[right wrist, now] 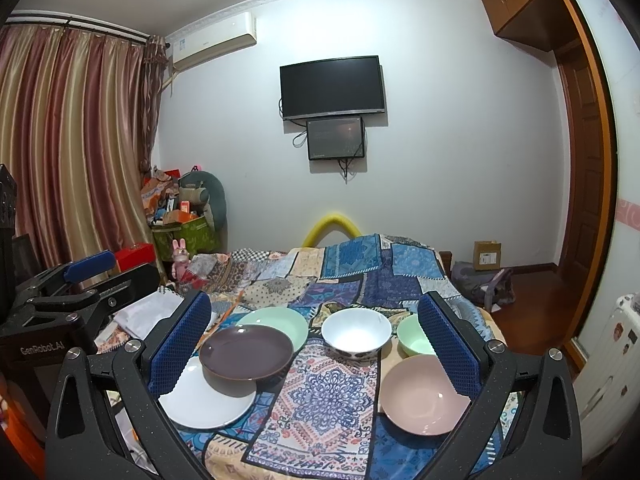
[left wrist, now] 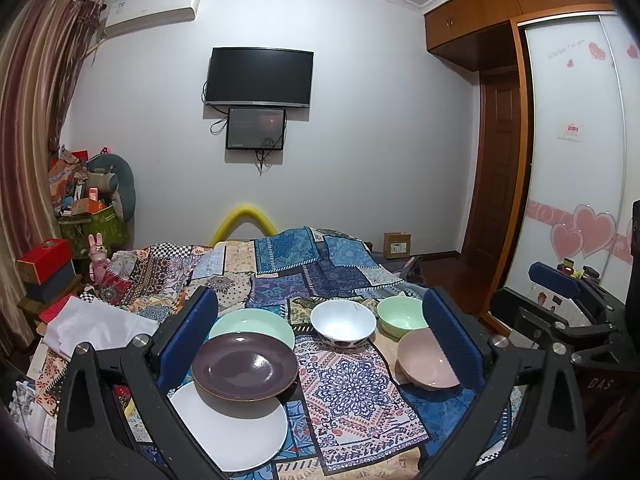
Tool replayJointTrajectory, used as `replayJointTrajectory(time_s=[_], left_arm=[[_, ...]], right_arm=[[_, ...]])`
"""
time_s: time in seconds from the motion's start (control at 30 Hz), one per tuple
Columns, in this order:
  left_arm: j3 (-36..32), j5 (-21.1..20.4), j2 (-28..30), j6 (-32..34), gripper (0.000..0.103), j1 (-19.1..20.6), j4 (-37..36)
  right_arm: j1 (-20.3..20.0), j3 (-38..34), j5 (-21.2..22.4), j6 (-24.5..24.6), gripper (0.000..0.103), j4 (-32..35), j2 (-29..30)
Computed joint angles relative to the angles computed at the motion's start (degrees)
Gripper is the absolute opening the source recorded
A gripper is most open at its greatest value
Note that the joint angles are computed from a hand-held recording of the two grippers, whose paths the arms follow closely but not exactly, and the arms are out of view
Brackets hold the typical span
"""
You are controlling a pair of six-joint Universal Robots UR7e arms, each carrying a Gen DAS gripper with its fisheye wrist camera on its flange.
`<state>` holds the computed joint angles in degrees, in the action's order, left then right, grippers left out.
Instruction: Organize plates and bowls
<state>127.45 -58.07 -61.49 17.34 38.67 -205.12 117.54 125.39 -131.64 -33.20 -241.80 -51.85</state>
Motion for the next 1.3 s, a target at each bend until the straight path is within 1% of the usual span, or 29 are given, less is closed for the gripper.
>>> replayJointTrajectory(time_s=[0.1,0.23,0.4,0.57,0.6,0.63,0.7,0.73,0.8,0.87,0.93,1.0,1.03,1.1,1.2,1.3], left_arm=[[-0.36,-0.43,0.27,0.04,0.103,0.59,0.7],[-1.53,-1.67,0.34,0.19,0.103,2.5,3.39],[-3.19,-1.35,0.56,1.78,0.103,5.06,5.35],[-6.06,-1.25,-0.43,2.47,0.103,8.26,10.36],[-6.92,-1.08,-0.65,2.77,0.101,9.04,12.05],[-7.82,-0.2,-0.59,3.14,0.096,9.69,13.4],[-9.77,1.31,-0.43,3.23,0.089,10.99,17.26],[-10.53,1.38,-0.36,2.88,0.088,11.51,19.02],[-12.92,0.94,-0.39,1.31,0.087,13.18,24.87],[-15.21,1.66,0.06,0.14,0.083,14.53,30.01],[-16.67,3.02,1.0,0.37,0.08,15.53,32.05],[-18.24,3.66,2.07,0.76,0.08,16.81,33.43],[-19.37,3.85,2.81,0.52,0.078,17.59,34.77],[-21.61,3.76,4.03,-0.57,0.074,18.98,37.93],[-26.23,2.32,6.89,-2.85,0.068,21.55,43.65],[-30.65,1.42,9.9,-5.4,0.058,24.0,48.93]], right_arm=[[-0.54,-0.13,0.28,0.66,0.103,1.07,0.16],[-1.89,-0.52,1.19,2.15,0.103,3.84,0.57],[-3.63,-0.92,2.67,3.7,0.103,6.76,0.77],[-6.06,-1.91,4.82,6.53,0.103,11.39,0.6],[-6.38,-2.15,5.14,7.13,0.103,12.36,0.55],[-7.01,-2.45,5.63,7.76,0.103,13.6,0.51],[-7.64,-3.0,5.97,8.43,0.103,14.9,0.7],[-8.07,-3.29,6.37,8.81,0.103,15.91,0.71],[-9.13,-4.02,7.48,9.55,0.103,17.96,1.03],[-9.53,-4.74,7.84,10.05,0.103,19.52,1.48],[-10.13,-5.75,8.22,10.35,0.102,21.29,1.97],[-10.79,-6.67,8.74,10.89,0.101,23.12,2.52],[-11.32,-7.24,9.21,11.32,0.1,24.49,2.8],[-11.93,-8.37,9.51,11.87,0.097,26.8,3.27],[-12.99,-10.11,9.83,12.47,0.095,29.91,4.22],[-14.27,-11.87,9.93,13.41,0.092,33.53,4.96]])
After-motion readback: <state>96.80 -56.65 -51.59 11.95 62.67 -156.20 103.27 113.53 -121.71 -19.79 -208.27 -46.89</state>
